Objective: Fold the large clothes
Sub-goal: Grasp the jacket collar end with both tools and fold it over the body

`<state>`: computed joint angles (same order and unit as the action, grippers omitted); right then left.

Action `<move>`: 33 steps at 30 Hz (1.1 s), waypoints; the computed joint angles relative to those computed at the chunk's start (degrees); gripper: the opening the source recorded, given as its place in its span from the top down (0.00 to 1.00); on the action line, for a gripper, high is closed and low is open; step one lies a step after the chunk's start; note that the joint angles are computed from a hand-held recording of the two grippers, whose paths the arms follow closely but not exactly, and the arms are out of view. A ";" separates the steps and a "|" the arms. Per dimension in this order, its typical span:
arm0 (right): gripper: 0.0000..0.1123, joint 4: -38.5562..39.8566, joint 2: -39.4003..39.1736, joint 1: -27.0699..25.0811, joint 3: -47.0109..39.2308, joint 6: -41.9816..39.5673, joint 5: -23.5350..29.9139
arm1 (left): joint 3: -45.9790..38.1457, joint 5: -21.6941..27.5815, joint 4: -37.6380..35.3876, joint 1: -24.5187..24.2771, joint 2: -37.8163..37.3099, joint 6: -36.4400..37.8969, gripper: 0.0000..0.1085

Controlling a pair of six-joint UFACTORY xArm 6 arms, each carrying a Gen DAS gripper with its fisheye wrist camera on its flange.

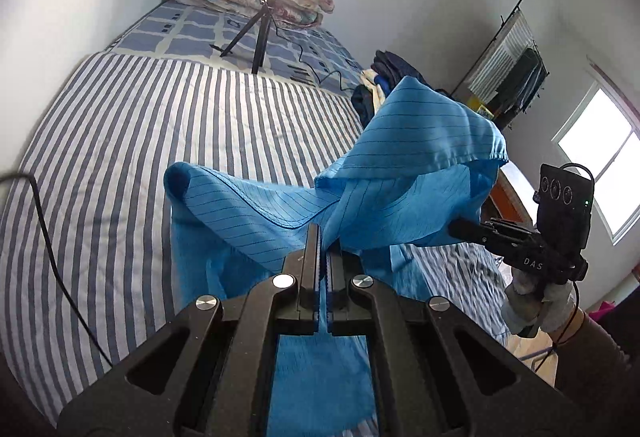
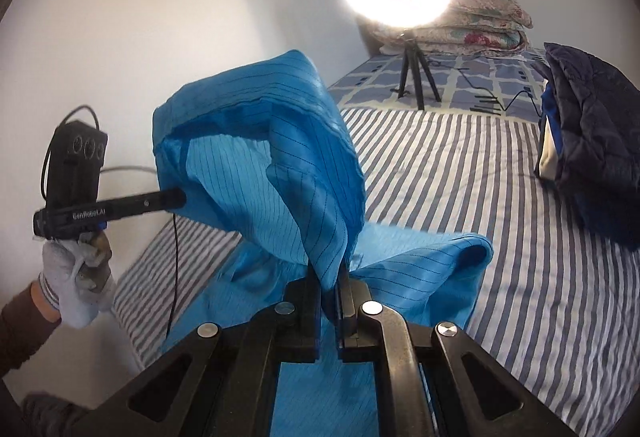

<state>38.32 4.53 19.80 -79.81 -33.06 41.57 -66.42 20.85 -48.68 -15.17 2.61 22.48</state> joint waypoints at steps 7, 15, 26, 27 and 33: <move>0.98 1.18 -11.02 1.40 16.71 -1.01 -2.73 | 13.90 -2.23 0.45 -4.44 -8.16 -3.16 1.00; 0.98 0.60 -17.82 2.91 27.41 -0.73 -5.20 | 23.54 -3.51 0.90 -8.67 -13.75 -4.70 1.00; 0.95 -4.64 -25.32 4.58 35.17 1.35 -3.50 | 31.78 -0.77 5.67 -7.26 -22.17 -5.55 1.00; 0.92 -5.07 -26.04 4.13 35.42 1.26 -2.60 | 33.06 0.15 6.33 -6.53 -24.29 -5.44 1.00; 0.61 0.06 -32.09 -0.85 36.76 -1.87 3.14 | 37.81 2.13 5.09 -0.69 -33.98 -6.32 0.65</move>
<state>38.38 -27.56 18.95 -43.06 -34.93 44.70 -28.62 22.98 -43.59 -15.86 -31.36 16.16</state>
